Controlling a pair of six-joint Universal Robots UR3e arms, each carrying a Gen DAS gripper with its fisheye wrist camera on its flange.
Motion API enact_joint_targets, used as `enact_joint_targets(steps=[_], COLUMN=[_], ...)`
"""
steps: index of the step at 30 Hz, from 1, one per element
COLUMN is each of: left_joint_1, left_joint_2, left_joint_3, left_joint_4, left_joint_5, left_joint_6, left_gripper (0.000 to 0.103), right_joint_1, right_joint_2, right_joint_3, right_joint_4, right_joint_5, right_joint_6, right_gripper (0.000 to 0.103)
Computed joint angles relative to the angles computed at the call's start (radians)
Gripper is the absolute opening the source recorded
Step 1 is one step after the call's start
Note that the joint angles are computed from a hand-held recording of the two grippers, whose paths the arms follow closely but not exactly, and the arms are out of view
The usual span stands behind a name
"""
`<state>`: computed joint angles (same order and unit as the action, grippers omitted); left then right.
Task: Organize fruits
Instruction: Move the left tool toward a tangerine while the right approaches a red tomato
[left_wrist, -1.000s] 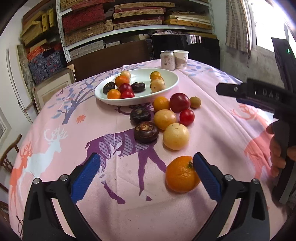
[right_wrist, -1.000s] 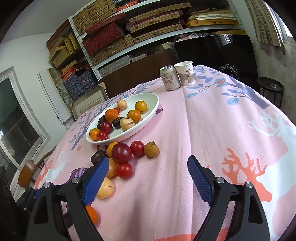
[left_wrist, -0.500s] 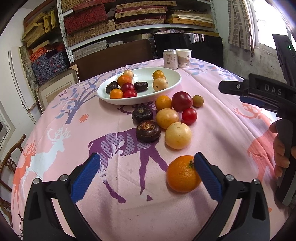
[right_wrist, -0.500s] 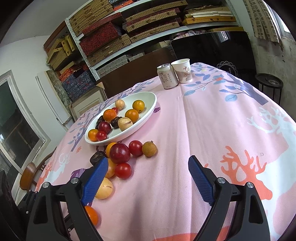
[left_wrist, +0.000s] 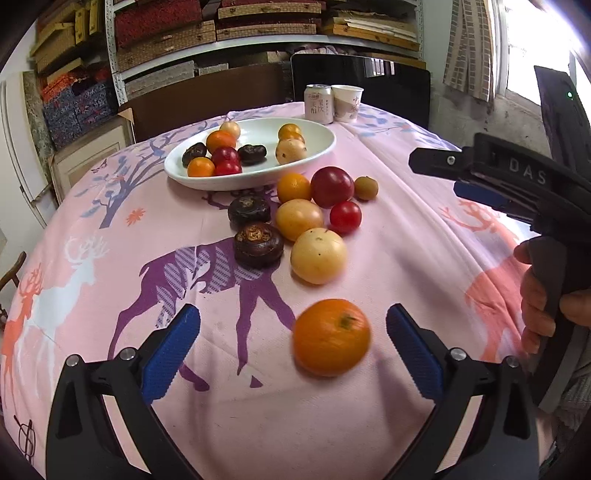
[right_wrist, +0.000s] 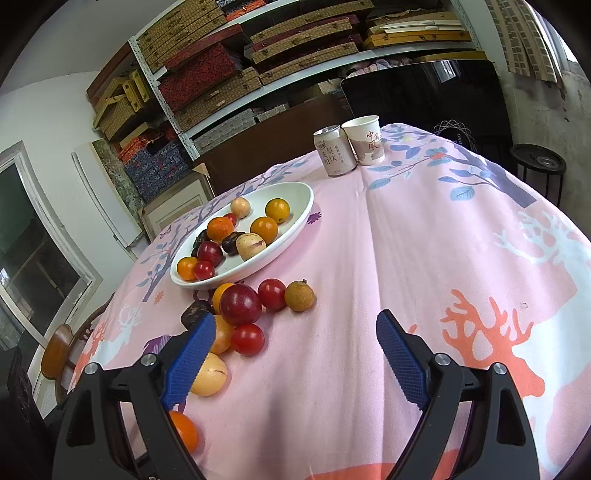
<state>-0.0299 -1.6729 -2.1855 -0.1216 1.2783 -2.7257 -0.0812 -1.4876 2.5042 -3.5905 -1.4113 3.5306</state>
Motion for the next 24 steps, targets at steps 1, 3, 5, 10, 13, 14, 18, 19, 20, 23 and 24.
enact_joint_targets(steps=[1,3,5,10,13,14,18,19,20,23,24], left_joint_1=[-0.004,0.005,0.02,0.003,0.005,0.006,0.036,0.057,0.083,0.112,0.118], left_joint_2=[-0.003,0.0,0.001,-0.064,-0.083,-0.081,-0.071,-0.063,-0.053,-0.037,-0.032], left_joint_3=[-0.002,0.004,0.032,0.135,0.147,0.13,0.084,0.078,0.07,0.064,0.065], left_joint_4=[0.007,-0.024,-0.123,-0.274,-0.25,-0.202,-0.066,-0.071,-0.083,-0.108,-0.114], left_joint_5=[0.003,-0.017,-0.066,-0.047,-0.002,0.022,0.113,0.099,0.074,0.033,0.019], left_joint_6=[-0.004,-0.003,0.02,0.018,-0.028,-0.03,-0.033,-0.02,-0.004,0.007,0.013], left_gripper=[0.099,0.099,0.099,0.099,0.099,0.099,0.099,0.099,0.099,0.099,0.099], right_joint_1=[-0.002,-0.002,0.003,0.008,0.002,-0.005,-0.043,-0.052,-0.062,-0.074,-0.072], right_joint_2=[0.001,0.0,-0.004,-0.01,-0.014,-0.013,-0.013,-0.015,-0.017,-0.022,-0.021], right_joint_3=[0.0,-0.001,-0.002,-0.001,0.005,0.011,0.028,0.033,0.039,0.053,0.057], right_joint_4=[-0.001,0.001,0.009,0.018,0.016,0.009,0.0,0.0,-0.001,-0.016,-0.024], right_joint_5=[0.002,0.003,0.001,0.004,0.016,0.025,0.081,0.098,0.115,0.137,0.135], right_joint_6=[-0.002,-0.001,0.004,0.012,0.017,0.02,0.031,0.036,0.04,0.049,0.05], right_gripper=[0.089,0.089,0.089,0.09,0.09,0.09,0.09,0.09,0.09,0.09,0.09])
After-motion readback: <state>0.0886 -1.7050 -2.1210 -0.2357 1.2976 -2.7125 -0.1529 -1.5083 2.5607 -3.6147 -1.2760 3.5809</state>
